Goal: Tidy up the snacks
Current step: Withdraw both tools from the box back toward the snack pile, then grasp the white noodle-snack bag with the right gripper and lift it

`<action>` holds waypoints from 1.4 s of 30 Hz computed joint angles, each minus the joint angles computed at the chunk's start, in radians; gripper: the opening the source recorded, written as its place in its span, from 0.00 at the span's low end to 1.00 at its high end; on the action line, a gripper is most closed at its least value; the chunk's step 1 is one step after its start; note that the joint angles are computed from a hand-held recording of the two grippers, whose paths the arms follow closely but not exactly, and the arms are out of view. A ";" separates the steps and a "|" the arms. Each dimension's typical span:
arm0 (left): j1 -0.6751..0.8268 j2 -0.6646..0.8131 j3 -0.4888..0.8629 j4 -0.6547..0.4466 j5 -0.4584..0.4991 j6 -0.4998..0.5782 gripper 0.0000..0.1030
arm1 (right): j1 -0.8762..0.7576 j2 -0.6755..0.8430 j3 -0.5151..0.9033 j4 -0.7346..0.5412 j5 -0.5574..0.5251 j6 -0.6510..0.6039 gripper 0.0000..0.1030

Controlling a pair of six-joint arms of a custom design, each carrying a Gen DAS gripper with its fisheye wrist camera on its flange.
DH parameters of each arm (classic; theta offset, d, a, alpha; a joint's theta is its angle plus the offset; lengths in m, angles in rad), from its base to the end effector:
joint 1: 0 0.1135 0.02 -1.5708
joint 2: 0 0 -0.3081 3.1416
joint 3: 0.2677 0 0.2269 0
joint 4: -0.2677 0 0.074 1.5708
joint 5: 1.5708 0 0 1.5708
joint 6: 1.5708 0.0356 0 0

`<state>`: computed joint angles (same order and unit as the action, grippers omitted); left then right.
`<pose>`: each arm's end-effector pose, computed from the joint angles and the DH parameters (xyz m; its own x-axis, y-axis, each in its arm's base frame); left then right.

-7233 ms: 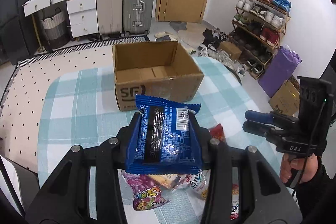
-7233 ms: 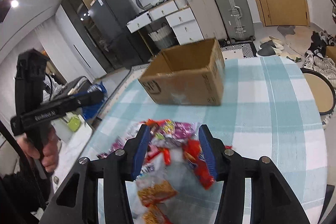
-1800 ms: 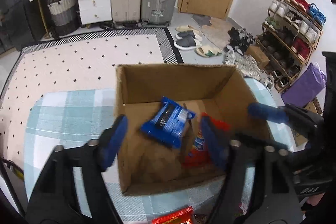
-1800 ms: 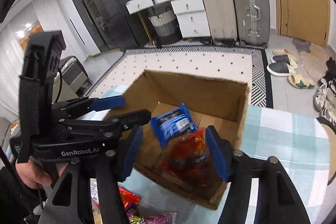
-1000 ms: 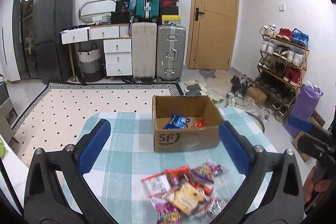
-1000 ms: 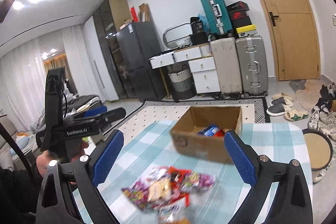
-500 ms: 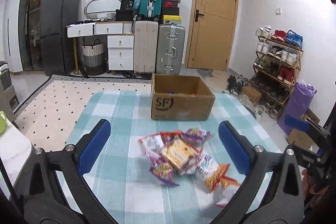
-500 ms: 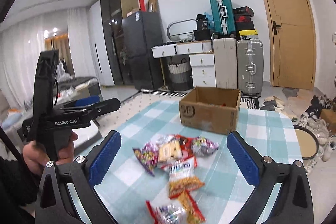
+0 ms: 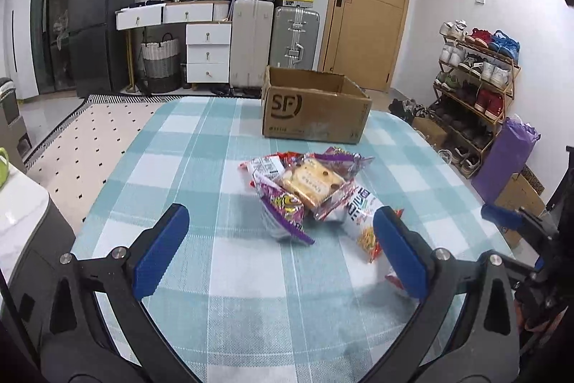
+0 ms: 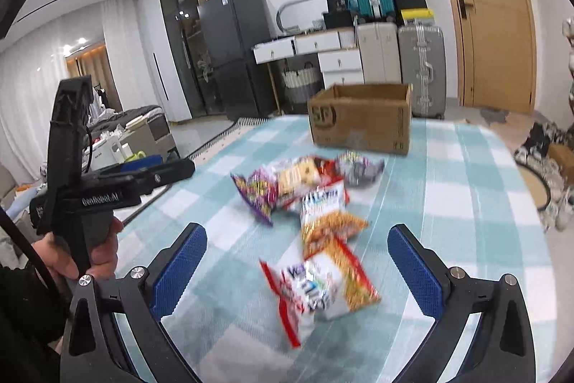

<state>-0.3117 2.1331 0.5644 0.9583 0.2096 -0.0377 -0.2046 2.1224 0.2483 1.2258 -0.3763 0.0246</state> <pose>0.3155 -0.1095 0.0931 -0.5626 0.1425 -0.8143 0.4414 0.8847 -0.1501 0.2560 -0.0398 0.0845 -0.5935 0.1465 -0.7914 -0.0833 0.9668 0.2414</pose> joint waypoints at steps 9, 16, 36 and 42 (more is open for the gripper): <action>0.016 0.069 0.050 -0.046 0.034 0.001 1.00 | 0.024 0.115 0.101 -0.122 0.020 0.014 1.00; 0.026 0.129 0.112 -0.096 0.044 -0.010 1.00 | 0.071 0.158 0.180 -0.221 0.067 -0.005 1.00; 0.040 0.270 0.304 -0.250 0.071 -0.027 1.00 | 0.096 0.222 0.280 -0.293 0.133 -0.040 0.77; 0.040 0.287 0.322 -0.263 0.069 -0.033 1.00 | 0.055 0.233 0.306 -0.337 0.065 -0.054 0.72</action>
<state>-0.2722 2.4199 0.8867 0.6956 0.2782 -0.0706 -0.1500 2.3558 0.5547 0.8887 -0.3111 -0.0289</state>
